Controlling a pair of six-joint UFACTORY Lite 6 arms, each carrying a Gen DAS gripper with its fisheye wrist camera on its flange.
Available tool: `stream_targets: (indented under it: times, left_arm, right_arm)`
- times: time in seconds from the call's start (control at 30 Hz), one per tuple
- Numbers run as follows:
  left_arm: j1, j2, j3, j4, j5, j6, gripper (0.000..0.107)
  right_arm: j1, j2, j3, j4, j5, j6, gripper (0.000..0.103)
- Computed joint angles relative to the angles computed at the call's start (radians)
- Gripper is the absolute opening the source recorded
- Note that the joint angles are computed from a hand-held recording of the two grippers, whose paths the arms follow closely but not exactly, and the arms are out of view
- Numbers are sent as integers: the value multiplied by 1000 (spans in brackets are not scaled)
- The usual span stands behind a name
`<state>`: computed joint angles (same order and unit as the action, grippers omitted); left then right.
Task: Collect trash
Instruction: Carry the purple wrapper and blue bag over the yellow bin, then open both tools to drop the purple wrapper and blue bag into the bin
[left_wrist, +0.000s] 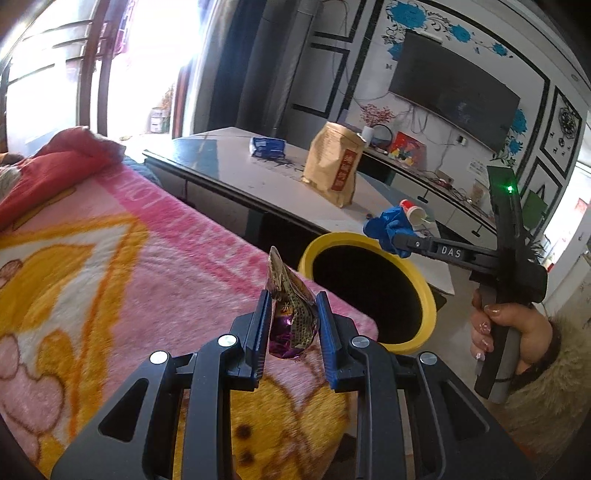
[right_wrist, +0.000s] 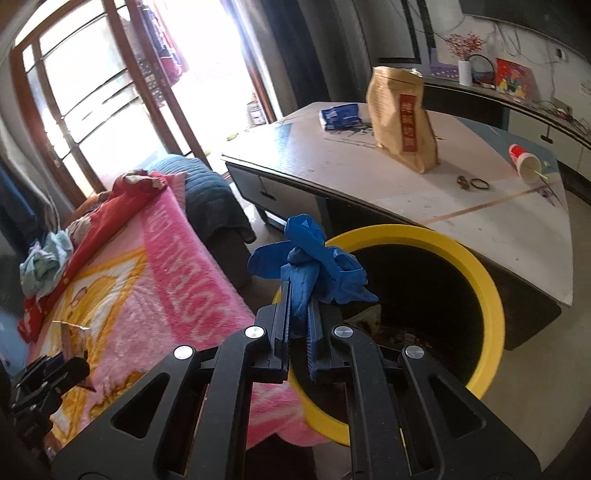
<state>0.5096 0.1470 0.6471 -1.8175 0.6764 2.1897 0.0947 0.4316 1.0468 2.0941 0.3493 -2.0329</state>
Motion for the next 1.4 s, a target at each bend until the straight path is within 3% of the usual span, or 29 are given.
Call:
stream_targets:
  times: [0.97,1.4]
  left_arm:
    - [-414,212,211,-297,-145,109,24]
    - [-509,366,392,-294,-215,76,24]
  right_arm:
    - [-213,81,-46,-151,76,54,4]
    - [-225,120,-60,-206,77,44,4]
